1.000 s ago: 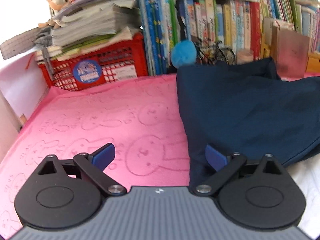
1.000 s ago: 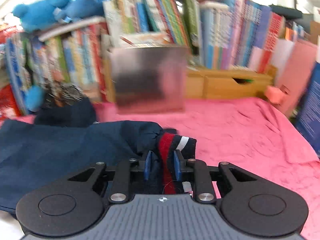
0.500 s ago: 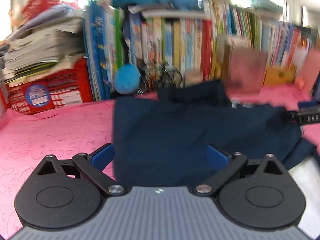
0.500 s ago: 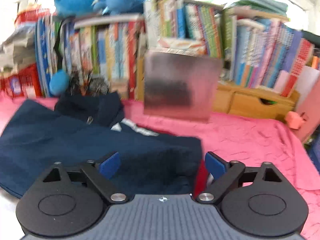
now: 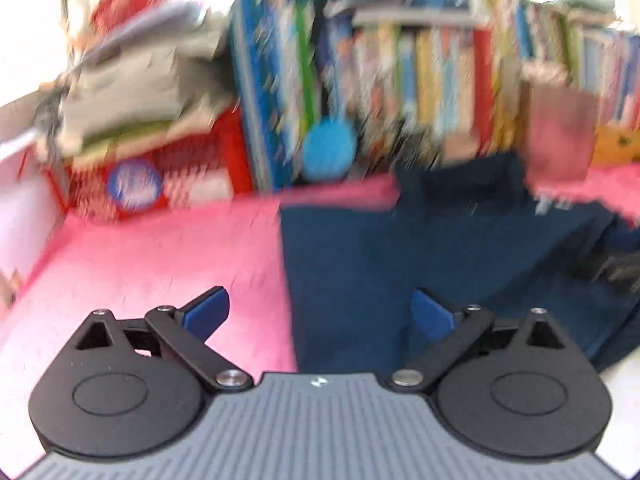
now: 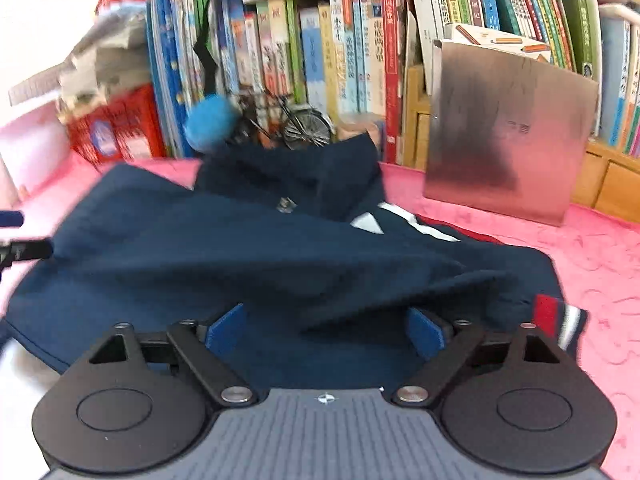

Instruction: Fold clothes

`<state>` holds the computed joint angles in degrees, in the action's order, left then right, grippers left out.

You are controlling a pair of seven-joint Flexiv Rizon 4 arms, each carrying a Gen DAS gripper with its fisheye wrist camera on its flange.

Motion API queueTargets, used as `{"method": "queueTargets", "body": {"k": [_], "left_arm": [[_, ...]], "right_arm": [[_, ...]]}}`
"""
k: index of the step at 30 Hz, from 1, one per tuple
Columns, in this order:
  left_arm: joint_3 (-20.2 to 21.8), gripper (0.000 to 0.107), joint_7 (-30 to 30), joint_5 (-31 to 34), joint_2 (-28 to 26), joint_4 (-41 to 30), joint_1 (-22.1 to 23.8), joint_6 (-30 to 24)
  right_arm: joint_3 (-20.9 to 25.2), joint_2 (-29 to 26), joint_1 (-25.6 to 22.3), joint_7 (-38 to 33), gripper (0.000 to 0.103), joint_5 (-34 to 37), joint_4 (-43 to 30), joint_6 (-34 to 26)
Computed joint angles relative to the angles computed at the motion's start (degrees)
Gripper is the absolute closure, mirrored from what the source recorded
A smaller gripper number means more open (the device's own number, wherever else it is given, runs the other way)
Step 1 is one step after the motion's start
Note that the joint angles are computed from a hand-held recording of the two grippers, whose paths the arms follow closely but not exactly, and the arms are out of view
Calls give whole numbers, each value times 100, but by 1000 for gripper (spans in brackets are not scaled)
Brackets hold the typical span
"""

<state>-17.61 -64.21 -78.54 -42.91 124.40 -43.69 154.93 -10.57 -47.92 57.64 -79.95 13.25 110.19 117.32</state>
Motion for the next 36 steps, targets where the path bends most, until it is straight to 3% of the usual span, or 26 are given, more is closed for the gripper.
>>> {"method": "queueTargets", "body": {"k": [3, 4, 6, 8, 10, 12, 14, 15, 17, 19, 21, 25, 27, 30, 32, 36], "left_arm": [[-16, 6, 124, 541, -185, -328, 276, -154], [-48, 6, 353, 488, -322, -544, 330, -174], [-148, 7, 1232, -217, -823, -1198, 373, 186], [138, 4, 960, -352, -922, -1142, 278, 21], [63, 4, 547, -131, -1019, -908, 547, 62], [-211, 6, 601, -644, -871, -891, 724, 124], [-377, 12, 375, -443, -647, -660, 874, 205], [-362, 12, 303, -346, -538, -599, 852, 200], [-230, 10, 184, 186, -424, -555, 771, 188], [-182, 9, 314, 568, -409, -668, 762, -23], [-170, 9, 603, 474, -584, -1001, 716, -201], [-211, 7, 1126, 55, -1149, -1539, 670, -68], [-215, 4, 923, 206, -1268, -1440, 758, 62], [-251, 4, 418, 446, -1124, -1081, 951, -116], [-193, 4, -6, 748, -1010, -804, 1060, -332], [15, 4, -626, 1149, -871, -500, 1099, -661]], "right_arm": [[-160, -103, 145, 9, 10, -53, -154, -275], [-279, -133, 257, -7, 10, -35, -143, -252], [-631, -199, 484, 233, 10, -199, -5, -128], [-1291, -378, 1046, -53, 2, 527, 1, -323], [-1483, -484, 1079, -180, 3, 695, 74, -300], [-1338, -348, 793, 184, 4, 219, 281, -161], [-1358, -287, 928, -144, 4, 719, 171, -219], [-1209, -260, 806, -31, 4, 526, 189, 111], [-488, -183, 217, -135, 0, 72, 60, 753], [-171, -232, 15, -354, 0, -185, -219, 863], [-289, -396, 193, -632, 0, -140, -567, 556], [-16, -704, -10, -871, 0, -491, -1078, 43], [116, -840, -134, -901, 0, -761, -1290, -180], [647, -715, -712, -992, 0, -1428, -1147, -253], [677, -587, -891, -1104, 0, -1631, -920, -235], [-21, -395, -621, -1130, 0, -1015, -473, -209]]}}
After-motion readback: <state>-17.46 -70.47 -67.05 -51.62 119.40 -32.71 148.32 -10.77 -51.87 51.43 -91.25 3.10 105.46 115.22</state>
